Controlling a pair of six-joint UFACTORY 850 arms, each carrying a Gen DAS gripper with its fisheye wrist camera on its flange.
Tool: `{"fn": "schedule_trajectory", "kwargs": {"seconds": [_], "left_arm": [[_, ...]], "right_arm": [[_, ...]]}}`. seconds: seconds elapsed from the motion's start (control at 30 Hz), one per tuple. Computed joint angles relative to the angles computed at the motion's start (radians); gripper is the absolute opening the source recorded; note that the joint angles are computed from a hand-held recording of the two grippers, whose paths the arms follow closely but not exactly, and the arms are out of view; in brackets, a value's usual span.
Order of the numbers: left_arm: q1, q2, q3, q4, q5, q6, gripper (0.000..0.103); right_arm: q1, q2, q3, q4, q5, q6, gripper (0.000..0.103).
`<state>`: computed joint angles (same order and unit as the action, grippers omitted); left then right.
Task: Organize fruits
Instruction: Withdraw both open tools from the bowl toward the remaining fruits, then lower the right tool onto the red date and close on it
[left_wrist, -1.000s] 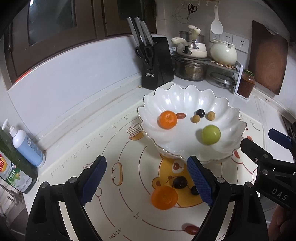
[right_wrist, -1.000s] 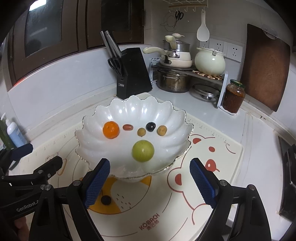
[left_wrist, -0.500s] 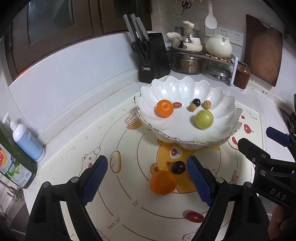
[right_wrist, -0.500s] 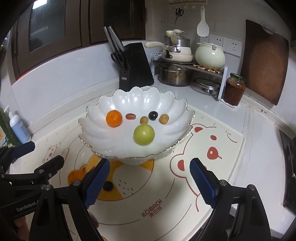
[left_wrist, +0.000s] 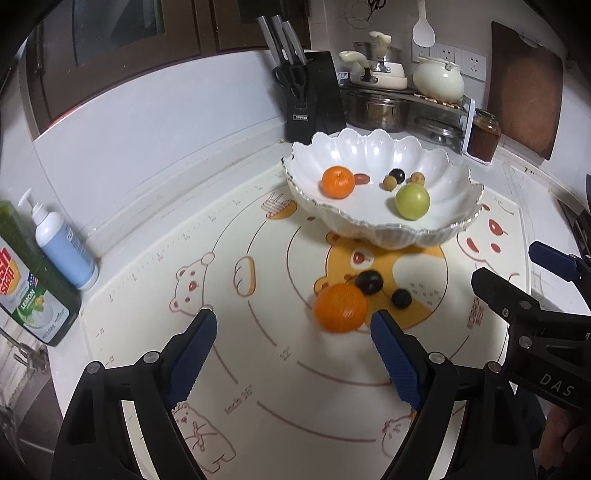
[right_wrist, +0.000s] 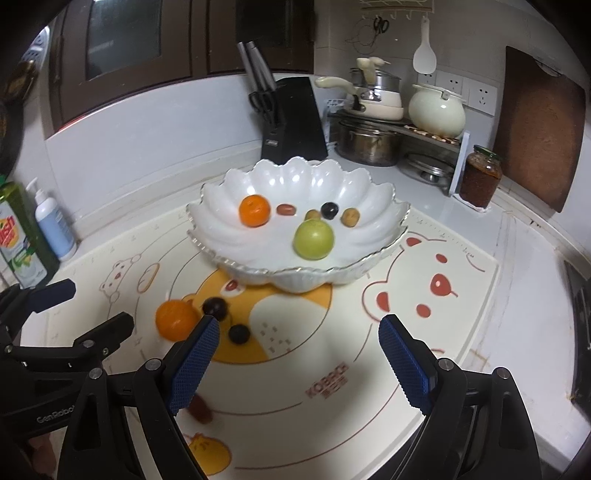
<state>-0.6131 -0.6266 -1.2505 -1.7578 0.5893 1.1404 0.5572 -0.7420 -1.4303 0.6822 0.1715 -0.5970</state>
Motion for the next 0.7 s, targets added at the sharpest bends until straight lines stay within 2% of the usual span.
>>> {"fn": "schedule_trajectory", "kwargs": {"seconds": [0.1, 0.27, 0.7], "left_arm": [[0.000, 0.011, 0.025, 0.013, -0.007, -0.003, 0.086], [0.002, 0.036, 0.074, 0.047, -0.005, -0.032, 0.086], [0.006, 0.066, 0.172, 0.086, -0.016, -0.155, 0.085]], "right_arm": [[0.012, 0.005, 0.022, -0.029, 0.013, 0.034, 0.089], [0.039, 0.011, 0.053, 0.032, 0.045, -0.027, 0.089], [0.089, -0.016, 0.056, 0.122, 0.035, -0.122, 0.088]]}}
